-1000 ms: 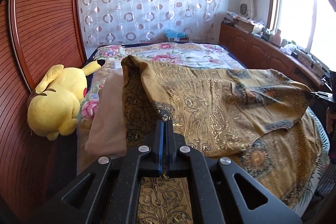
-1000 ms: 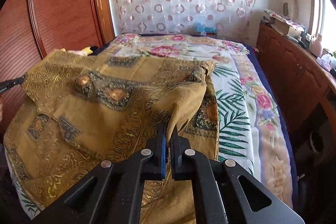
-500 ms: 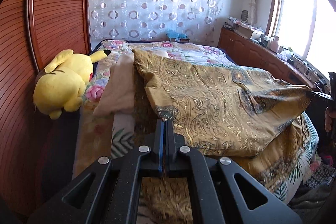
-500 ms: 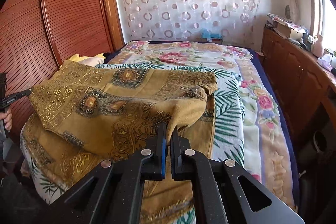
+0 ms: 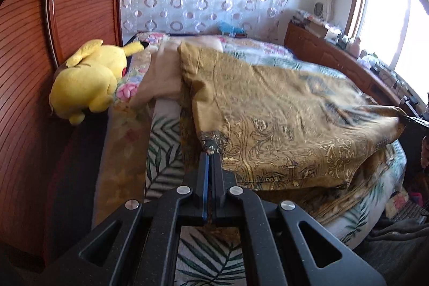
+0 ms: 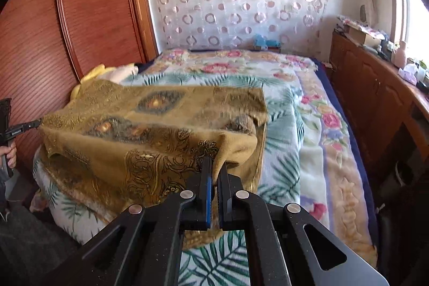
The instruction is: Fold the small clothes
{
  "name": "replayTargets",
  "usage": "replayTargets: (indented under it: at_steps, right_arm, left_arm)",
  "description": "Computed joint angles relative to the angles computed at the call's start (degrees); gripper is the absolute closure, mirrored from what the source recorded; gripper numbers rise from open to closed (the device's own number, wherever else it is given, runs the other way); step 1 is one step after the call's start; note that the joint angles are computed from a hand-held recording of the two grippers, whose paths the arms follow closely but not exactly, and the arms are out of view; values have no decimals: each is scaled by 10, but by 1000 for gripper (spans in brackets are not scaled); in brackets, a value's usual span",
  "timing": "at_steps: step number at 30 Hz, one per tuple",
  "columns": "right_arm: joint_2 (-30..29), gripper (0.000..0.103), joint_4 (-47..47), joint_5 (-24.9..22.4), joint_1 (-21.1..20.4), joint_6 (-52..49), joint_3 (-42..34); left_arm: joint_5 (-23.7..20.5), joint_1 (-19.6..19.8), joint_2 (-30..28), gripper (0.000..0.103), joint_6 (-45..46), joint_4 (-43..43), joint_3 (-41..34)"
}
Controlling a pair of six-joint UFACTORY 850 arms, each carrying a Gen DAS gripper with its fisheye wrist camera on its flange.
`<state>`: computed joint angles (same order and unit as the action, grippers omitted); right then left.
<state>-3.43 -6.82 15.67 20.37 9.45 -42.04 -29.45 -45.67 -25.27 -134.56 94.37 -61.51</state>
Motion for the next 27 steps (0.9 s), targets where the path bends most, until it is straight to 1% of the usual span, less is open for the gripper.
replayTargets:
  at_steps: [2, 6, 8, 9, 11, 12, 13, 14, 15, 16, 18, 19, 20, 22, 24, 27]
  right_arm:
    - [-23, 100, 18, -10, 2, -12, -7]
    - [-57, 100, 58, -20, 5, -40, -26]
    - [-65, 100, 108, -27, 8, -87, -38]
    - [-66, 96, 122, -27, 9, -99, -41]
    - [-65, 91, 195, -20, 15, -164, -45]
    - [-62, 90, 227, -15, 20, -192, -43]
    - [-60, 89, 244, -8, 22, -208, -44]
    - [-59, 84, 278, -2, 25, -241, -45]
    - [-58, 76, 311, 7, 31, -271, -43]
    - [-59, 74, 330, 16, 34, -291, -45]
    - [-59, 73, 342, 32, 40, -307, -41]
    - [-58, 73, 364, 42, 46, -329, -39]
    - [-56, 73, 365, 53, 47, -331, -33]
    - [-61, 69, 350, 59, 54, -313, -36]
    - [-73, 69, 287, 57, 58, -253, -40]
    - [-101, 69, 256, 52, 76, -234, -58]
  left_arm:
    - [5, -1, -11, 101, 23, -26, -7]
    - [3, -4, -19, 101, 17, -29, -12]
    - [6, -4, -18, 100, 23, -33, -11]
    - [3, -4, -18, 98, 33, -41, -13]
    - [-3, -6, -16, 95, 29, -38, -11]
    - [-2, -6, -14, 91, 19, -29, -9]
    - [-2, -7, -13, 85, 11, -22, -8]
    - [-4, -7, -10, 81, -3, -7, -5]
    - [-9, -8, -8, 72, -15, 5, -2]
    - [-15, -9, -7, 61, -22, 12, -2]
    - [-22, -10, -7, 54, -19, 11, -7]
    - [-24, -11, -9, 48, -16, 9, -10]
    - [-24, -11, -11, 43, -14, 10, -12]
    - [-23, -11, -13, 22, -17, 17, -16]
    - [-17, -9, -17, 22, -23, 21, -18]
    - [-23, -10, -23, 22, -31, 11, -20]
